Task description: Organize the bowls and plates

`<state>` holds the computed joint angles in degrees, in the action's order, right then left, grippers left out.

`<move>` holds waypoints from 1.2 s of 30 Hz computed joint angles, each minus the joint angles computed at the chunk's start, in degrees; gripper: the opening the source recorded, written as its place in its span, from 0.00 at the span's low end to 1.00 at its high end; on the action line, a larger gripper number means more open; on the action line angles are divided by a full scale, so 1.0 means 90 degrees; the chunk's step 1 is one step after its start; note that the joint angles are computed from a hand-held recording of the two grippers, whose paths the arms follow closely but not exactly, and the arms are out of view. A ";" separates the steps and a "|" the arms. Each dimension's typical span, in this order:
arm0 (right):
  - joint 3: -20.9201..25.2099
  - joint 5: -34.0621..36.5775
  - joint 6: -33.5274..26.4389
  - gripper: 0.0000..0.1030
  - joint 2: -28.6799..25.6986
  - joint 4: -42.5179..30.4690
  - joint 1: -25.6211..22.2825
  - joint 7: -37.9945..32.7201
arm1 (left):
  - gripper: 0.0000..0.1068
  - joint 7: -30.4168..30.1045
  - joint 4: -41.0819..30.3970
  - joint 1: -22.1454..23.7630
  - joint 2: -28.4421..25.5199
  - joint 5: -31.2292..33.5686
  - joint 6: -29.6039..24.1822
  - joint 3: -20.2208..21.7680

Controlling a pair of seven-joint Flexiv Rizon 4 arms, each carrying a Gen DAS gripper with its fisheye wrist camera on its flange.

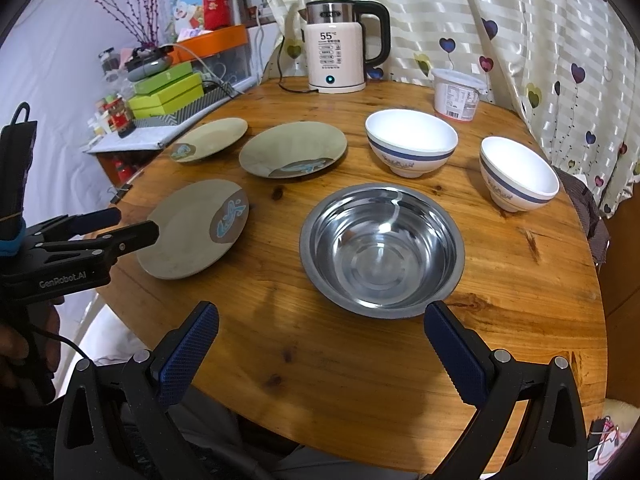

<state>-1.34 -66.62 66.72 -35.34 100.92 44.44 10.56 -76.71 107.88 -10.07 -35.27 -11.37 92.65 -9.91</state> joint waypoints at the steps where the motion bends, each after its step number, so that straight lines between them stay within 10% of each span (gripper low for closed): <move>1: 0.0005 0.0011 0.0005 1.00 0.0003 0.0004 -0.0013 -0.0015 | 0.77 0.0002 -0.0007 0.0020 -0.0003 -0.0005 -0.0008 -0.0019; 36: 0.0027 0.0185 -0.0084 1.00 -0.0005 -0.0106 -0.0022 -0.0230 | 0.77 -0.0187 -0.0117 -0.0063 -0.0034 -0.0025 -0.0075 0.0166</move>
